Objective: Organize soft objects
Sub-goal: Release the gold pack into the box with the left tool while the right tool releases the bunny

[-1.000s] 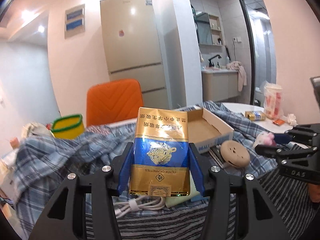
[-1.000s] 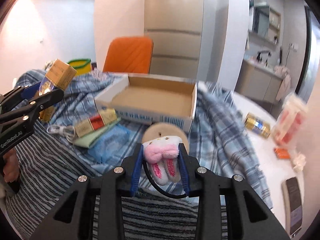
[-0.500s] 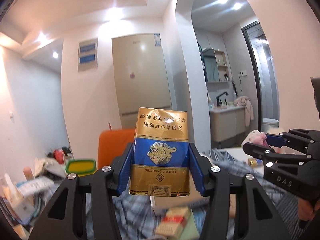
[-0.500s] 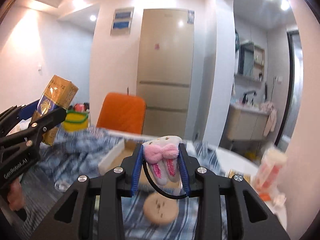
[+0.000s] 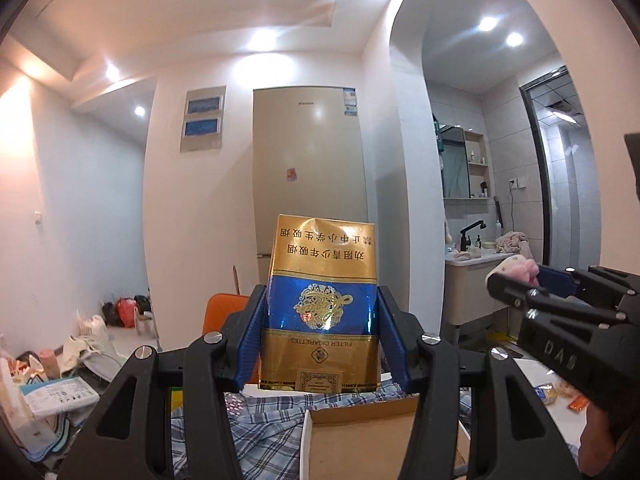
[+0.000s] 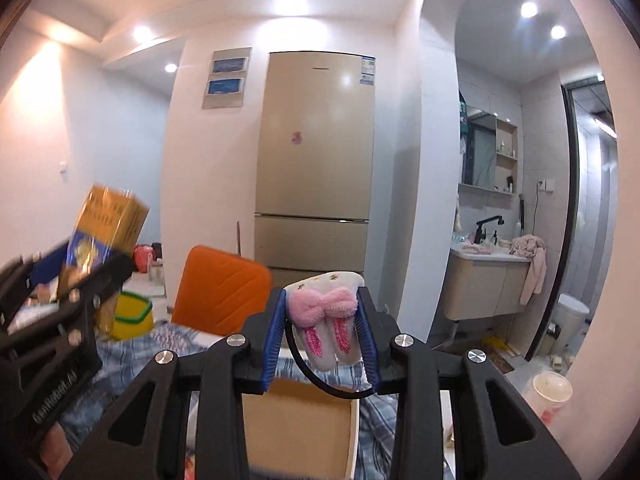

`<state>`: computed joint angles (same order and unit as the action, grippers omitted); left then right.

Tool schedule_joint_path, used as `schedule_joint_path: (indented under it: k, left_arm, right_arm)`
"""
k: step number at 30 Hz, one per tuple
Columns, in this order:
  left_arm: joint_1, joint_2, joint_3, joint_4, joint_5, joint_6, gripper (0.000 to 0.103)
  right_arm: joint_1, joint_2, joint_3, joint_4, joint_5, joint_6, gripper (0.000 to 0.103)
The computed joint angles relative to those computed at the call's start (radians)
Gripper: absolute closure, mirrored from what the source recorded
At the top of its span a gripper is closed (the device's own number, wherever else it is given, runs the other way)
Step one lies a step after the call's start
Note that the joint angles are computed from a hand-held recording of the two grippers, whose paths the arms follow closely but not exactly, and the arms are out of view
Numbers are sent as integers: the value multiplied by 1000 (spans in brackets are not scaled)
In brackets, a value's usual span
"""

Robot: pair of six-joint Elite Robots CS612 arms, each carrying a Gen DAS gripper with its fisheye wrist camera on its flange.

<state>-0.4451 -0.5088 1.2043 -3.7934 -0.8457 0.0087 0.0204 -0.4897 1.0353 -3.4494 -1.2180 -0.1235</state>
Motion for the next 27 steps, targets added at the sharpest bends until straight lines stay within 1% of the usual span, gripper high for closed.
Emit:
schedule_joint_path:
  k: [2,4,5,8,9,10,12,13,15,16,19,22,24,27]
  left_arm:
    - [6,6,-22,85,25,-41,52]
    - [14,7,-24,164,6,-98,52]
    - [17,10,-28,199,8,-121,52]
    - [28,19,-38,316,2,-179,52]
    - [32,21,-43,381,4,-214,52]
    - [37,22,-46,433,-4,-244,52]
    - [50,21,-49,534,-69,-321,52]
    - [59,21,-53,574,-110,-356,52]
    - [72,24,-62,640,-174,-406,52]
    - [73,28,-70,664,-179,-413,52]
    - [71,46,-100,737,-172,-400,52]
    - [74,53,-116,823,-210,-425,52]
    - [76,60,-132,857,-236,-426,52]
    - [75,64,-142,891,-242,-423,52]
  right_arm:
    - [0,19,-45,39,-6,46,67]
    - [0,40,-81,63,-18,66,67]
    - [0,47,-93,80,-16,68,67]
    - [3,75,-132,172,-14,44,67]
    - [6,87,-150,211,-19,27,67]
    - [8,92,-150,228,-23,19,67]
    - [14,118,-188,319,-31,-7,67]
    - [16,126,-200,350,-30,-15,67]
    - [21,155,-251,451,-40,-43,67]
    - [22,163,-260,469,-47,-55,67]
    - [28,203,-321,541,-86,-102,67]
    - [30,230,-366,620,-94,-129,67]
    - [33,253,-404,675,-115,-156,67]
    - [33,271,-431,712,-127,-170,67]
